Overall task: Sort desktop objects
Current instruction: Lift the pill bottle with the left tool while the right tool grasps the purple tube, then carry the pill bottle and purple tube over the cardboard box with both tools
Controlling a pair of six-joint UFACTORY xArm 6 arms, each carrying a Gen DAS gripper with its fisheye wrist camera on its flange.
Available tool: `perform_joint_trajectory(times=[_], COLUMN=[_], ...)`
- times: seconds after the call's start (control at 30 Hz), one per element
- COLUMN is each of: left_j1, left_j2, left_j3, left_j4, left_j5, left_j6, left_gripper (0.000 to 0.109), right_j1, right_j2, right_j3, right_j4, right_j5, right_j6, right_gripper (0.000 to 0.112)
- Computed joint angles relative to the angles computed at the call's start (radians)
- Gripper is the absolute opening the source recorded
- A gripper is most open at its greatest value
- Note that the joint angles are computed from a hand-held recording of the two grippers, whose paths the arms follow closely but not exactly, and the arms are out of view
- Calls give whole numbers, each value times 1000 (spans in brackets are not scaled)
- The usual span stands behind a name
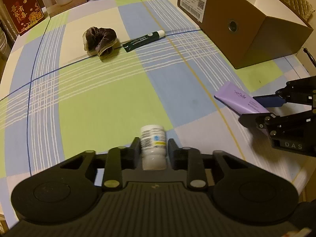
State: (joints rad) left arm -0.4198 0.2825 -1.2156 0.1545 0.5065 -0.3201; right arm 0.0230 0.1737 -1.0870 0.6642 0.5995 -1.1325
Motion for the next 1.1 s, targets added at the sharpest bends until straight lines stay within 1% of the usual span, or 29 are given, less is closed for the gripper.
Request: perform_joint_trajectory(times=[0.37, 0.63, 0.9, 1.1], left_j1=[-11, -18, -37, -56], left_j2=[-34, -61, -71, -60], left_j3=[34, 49, 26, -25], left_j4=[11, 19, 7, 4], left_j5=[17, 1, -28, -48], left_j6=[-50, -69, -51, -34], left_gripper=[22, 22, 22, 22], right_j1=[-35, -78, -130, -167], right_j2=[-10, -20, -53, -87], right_j3=[-2, -16, -37, -51], right_j4=[22, 49, 123, 175], right_j5=[51, 114, 200, 258], right_j6=[13, 35, -3, -56], right_gripper=[31, 31, 31, 31])
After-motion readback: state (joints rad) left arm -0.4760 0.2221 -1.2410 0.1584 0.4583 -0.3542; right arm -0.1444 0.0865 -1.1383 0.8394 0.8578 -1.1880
